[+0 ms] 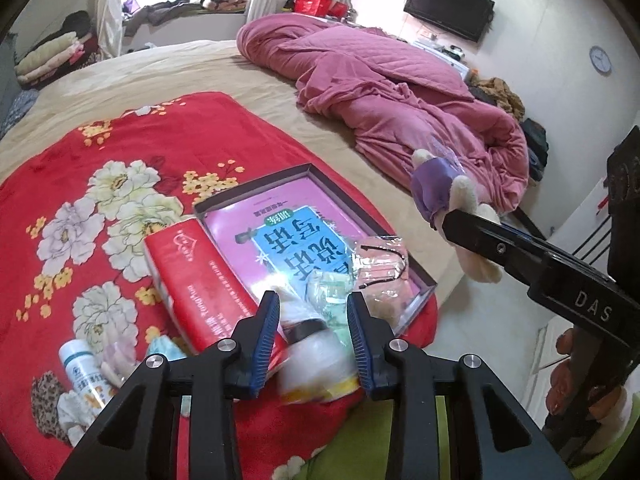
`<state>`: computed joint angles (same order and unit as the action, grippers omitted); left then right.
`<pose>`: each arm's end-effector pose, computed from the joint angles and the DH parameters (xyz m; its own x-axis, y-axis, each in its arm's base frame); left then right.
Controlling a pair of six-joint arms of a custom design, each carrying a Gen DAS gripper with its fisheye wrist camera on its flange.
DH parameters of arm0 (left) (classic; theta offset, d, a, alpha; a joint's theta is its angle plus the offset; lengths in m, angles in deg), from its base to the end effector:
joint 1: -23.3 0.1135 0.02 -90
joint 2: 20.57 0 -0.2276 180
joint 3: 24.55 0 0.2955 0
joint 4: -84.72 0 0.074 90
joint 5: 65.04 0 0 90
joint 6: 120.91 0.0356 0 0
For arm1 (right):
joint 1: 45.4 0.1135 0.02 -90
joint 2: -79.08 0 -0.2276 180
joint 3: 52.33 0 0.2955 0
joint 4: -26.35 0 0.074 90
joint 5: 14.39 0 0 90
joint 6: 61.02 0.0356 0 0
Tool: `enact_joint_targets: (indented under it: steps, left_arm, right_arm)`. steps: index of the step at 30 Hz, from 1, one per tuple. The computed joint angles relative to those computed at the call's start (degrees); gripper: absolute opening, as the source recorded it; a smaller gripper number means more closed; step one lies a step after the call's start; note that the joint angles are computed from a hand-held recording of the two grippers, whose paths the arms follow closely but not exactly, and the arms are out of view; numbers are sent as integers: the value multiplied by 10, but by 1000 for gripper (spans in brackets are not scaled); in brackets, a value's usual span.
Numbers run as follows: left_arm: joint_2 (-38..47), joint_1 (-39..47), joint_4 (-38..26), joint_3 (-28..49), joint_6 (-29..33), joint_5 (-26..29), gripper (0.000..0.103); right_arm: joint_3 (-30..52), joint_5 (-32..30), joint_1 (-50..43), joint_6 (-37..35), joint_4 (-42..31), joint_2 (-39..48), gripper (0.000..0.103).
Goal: Organize soft objects
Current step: 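Carry the snack packet and white plush bunny over the pink tray, then lower the snack packet with the left tool while the right tool lowers the bunny, then open both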
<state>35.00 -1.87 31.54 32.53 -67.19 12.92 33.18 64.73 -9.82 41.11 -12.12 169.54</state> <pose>0.2332 -0.1014 0.2237 -0.7492 -0.2874 -0.5968 -0.1792 0.9553 -0.2351 0.3176 0.2355 0.2407 -0.6900 -0.2399 -0.6829 -0.5502 0.7869 0.2795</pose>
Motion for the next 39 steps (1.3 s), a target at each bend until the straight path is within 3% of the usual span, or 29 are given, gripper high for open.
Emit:
enact_joint_targets:
  steps: [3, 6, 13, 39]
  left_arm:
    - [97, 15, 36, 19, 15, 6, 28]
    - [145, 35, 80, 8, 9, 57, 28]
    - [230, 29, 105, 43, 20, 65, 28]
    - [284, 37, 120, 65, 28, 71, 29]
  right_arm:
    - [13, -13, -12, -4, 0, 28, 50]
    - [14, -14, -19, -8, 2, 40, 50]
    - [21, -25, -50, -11, 1, 74, 50]
    - [168, 20, -21, -69, -36, 285, 50]
